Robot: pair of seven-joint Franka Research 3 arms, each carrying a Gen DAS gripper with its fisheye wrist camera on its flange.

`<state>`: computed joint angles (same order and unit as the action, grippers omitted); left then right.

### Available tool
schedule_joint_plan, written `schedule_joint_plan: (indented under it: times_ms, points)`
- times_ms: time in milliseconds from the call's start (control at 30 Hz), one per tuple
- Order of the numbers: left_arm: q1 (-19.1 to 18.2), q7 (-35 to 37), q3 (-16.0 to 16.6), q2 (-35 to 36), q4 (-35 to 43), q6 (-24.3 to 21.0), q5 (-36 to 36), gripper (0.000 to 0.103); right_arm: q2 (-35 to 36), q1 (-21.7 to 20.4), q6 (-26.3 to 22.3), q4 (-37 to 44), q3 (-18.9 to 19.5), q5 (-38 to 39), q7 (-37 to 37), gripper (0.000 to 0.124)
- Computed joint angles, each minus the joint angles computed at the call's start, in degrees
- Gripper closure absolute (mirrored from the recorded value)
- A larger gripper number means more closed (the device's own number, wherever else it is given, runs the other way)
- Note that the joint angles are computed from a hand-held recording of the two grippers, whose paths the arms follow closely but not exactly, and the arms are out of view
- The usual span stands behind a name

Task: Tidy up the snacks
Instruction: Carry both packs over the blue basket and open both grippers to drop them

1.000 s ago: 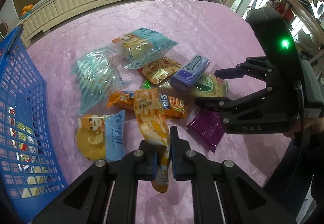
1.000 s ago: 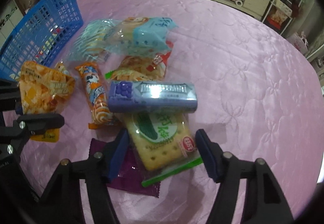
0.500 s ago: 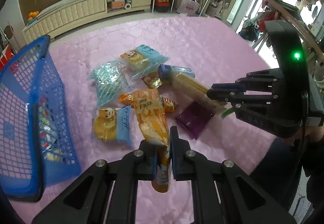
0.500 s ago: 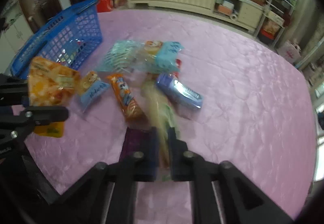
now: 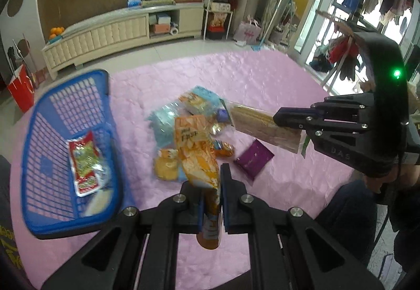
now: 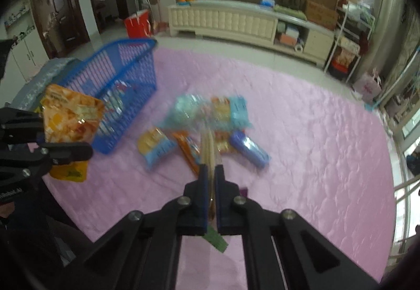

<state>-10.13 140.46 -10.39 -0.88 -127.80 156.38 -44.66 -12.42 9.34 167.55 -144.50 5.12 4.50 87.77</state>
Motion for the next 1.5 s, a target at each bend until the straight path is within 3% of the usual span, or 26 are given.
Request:
schedule_joint_plan:
  times_ms: [300,500,733,1133,1200,1267,1500]
  points:
    - [3.46,2.09,4.33,-2.20,2.30,-3.84,-0.70,0.094,3.22,2.24,0.49,9.65,3.33,-3.54,3.04,0.118]
    - [7.03,1.44,5.85,-0.69,4.81,-5.43,2.14,0.094,8.65,6.01,0.54,16.57,2.60,-3.09,2.18,0.117]
    - [11.33,0.43,5.50,3.57,8.64,-7.55,3.61,0.094,15.62,10.25,-1.15,24.46,1.97,2.73,-3.23,0.117]
    - [16.02,-0.80,2.72,8.37,10.54,-9.09,5.61,0.093,23.31,14.29,-6.78,30.71,1.00,2.29,-1.72,0.117]
    - [16.34,-0.51,2.38,8.31,10.36,-9.23,5.25,0.088,23.56,15.20,-7.39,30.97,0.23,0.58,0.03,0.117]
    - [16.52,-0.27,2.26,8.01,9.77,-8.41,4.88,0.070,23.17,15.34,-7.56,30.68,0.20,0.20,0.31,0.117]
    - [16.17,1.51,2.74,5.44,7.49,-6.76,3.23,0.065,23.51,15.20,-9.94,31.77,1.04,1.87,-0.48,0.117]
